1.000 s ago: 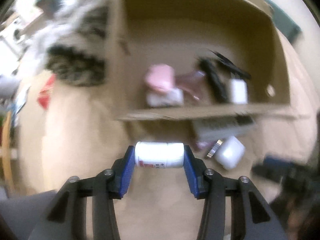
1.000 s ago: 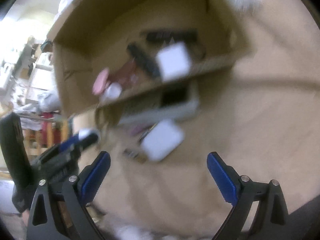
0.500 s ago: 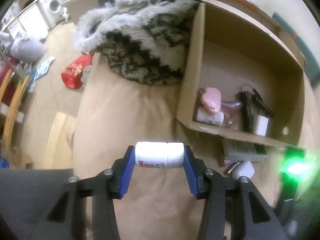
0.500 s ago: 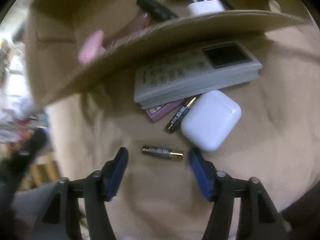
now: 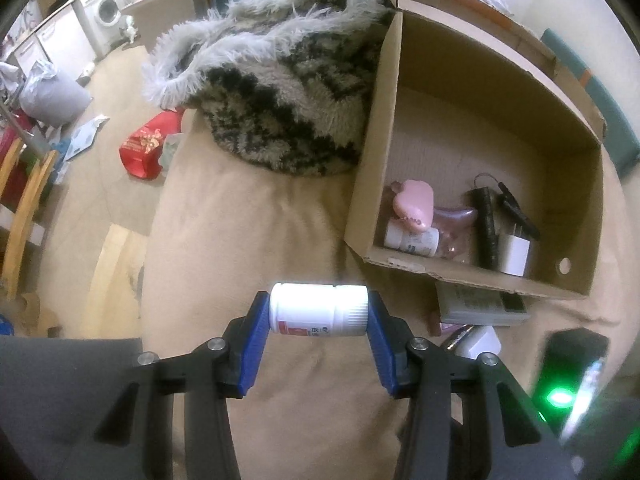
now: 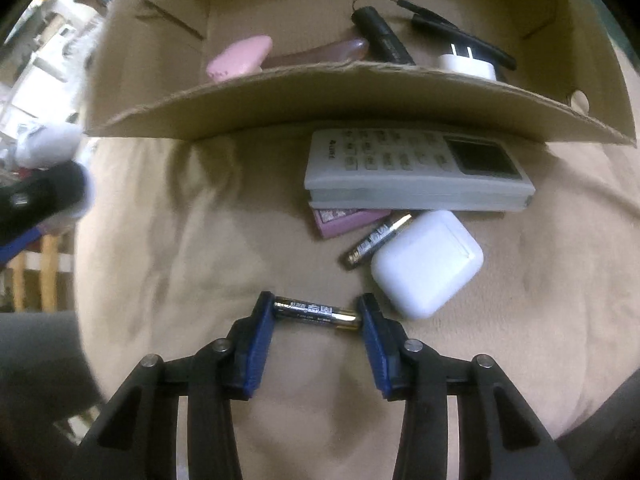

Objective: Organize rigid objects
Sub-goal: 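Carry the pill bottle toward the box while the right gripper grasps a gold AA battery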

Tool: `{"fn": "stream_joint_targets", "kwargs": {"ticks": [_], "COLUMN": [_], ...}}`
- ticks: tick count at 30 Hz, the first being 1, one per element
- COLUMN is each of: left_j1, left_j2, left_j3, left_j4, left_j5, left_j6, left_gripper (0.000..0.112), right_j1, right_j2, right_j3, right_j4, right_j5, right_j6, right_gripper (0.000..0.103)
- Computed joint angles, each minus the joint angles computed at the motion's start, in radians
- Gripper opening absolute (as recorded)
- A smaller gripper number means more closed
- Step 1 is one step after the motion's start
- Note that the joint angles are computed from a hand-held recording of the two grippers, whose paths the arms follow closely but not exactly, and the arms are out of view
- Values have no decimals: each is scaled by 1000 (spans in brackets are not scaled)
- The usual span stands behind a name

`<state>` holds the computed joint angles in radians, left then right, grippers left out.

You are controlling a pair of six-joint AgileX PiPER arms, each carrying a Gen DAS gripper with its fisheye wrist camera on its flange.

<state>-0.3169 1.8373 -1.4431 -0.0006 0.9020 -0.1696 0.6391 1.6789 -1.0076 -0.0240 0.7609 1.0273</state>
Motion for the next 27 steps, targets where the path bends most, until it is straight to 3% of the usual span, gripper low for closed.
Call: {"fn": "stream_joint_targets", "kwargs": {"ticks": [6, 13, 16, 21, 27], "left_j1": [-28, -50, -66, -125, -172], "left_j2": [-3, -34, -17, 58, 181], "left_j3": [27, 30, -43, -213, -403], "left_j4": [15, 60, 75, 140, 179], "left_j5": [-30, -75, -41, 28, 104], "left_j6": [-6, -25, -52, -117, -162], "left_gripper": [43, 43, 43, 43, 43], "right_j1": [-34, -146, -258, -394, -452], "right_j2": [-222, -441, -451, -363, -259], "right_j3": [155, 191, 99, -38, -115], "right_j4": [42, 7, 22, 81, 99], "right_j5": [-66, 2, 73, 76, 51], "right_j6": [-73, -155, -307, -537, -698], "right_gripper": [45, 45, 45, 45, 45]}}
